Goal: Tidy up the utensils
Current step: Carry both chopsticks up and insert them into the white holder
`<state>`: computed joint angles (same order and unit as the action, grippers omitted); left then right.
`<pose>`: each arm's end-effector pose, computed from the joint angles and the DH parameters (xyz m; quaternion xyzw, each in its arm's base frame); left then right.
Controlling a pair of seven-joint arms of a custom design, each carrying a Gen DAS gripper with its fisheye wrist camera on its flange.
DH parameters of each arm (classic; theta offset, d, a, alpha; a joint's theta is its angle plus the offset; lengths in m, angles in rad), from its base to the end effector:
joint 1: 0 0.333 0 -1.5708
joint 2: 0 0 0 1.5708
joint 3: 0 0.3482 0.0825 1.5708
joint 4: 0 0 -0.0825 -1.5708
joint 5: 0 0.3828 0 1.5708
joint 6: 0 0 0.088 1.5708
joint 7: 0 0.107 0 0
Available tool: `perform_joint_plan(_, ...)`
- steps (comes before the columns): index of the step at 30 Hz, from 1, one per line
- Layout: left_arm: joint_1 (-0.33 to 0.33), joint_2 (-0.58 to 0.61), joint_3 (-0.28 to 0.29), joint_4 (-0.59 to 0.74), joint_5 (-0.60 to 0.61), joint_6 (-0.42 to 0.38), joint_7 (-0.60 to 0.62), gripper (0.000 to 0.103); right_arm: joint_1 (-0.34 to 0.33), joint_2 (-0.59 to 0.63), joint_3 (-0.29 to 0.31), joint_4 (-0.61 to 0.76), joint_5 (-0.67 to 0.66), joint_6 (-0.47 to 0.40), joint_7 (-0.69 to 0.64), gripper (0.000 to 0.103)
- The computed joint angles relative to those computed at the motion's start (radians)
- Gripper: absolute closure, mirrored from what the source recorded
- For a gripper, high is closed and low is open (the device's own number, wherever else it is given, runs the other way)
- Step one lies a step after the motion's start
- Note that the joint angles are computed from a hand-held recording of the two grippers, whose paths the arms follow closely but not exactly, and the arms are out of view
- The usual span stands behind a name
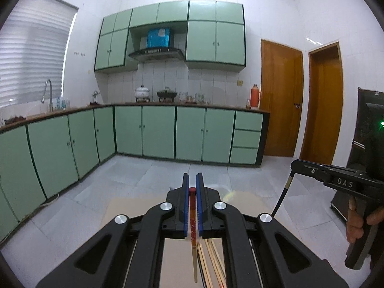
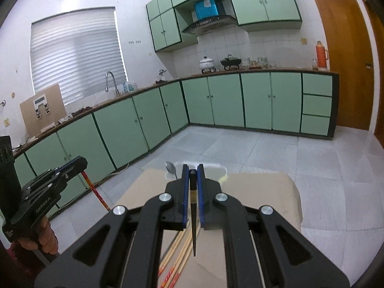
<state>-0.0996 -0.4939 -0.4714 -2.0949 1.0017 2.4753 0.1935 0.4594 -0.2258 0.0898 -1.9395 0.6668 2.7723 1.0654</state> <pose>0.3468 -0.2998 0.7167 -0.6129 0.5098 -0.4047 0.4479 0.4612 0.2588 0.7330 -0.7400 0.4022 -0.1526 0.5170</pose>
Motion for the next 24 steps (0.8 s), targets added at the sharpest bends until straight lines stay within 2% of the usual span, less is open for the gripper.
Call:
perform_joint_plan(7, 0.066, 0.084, -0.004, 0.139, 0.132, 0.038, -0.028, 0.098, -0.009, 0.104, 0.013, 0.179, -0.037, 0.041, -0.003, 0.097)
perform_joint_plan(10, 0.082, 0.151, -0.008, 0.225, 0.216, 0.036, -0.048, 0.098, -0.026, 0.185, 0.029, 0.289, -0.101, 0.069, 0.050, 0.097)
perform_joint_plan(18, 0.047, 0.349, 0.014, 0.395, 0.430, -0.030, -0.135, 0.098, -0.039, 0.363, 0.044, 0.466, -0.251, 0.127, 0.161, 0.097)
perform_joint_plan(24, -0.019, 0.445, 0.084, 0.420, 0.402, -0.043, -0.118, 0.098, -0.035, 0.436, 0.041, 0.490, -0.323, 0.116, 0.229, 0.097)
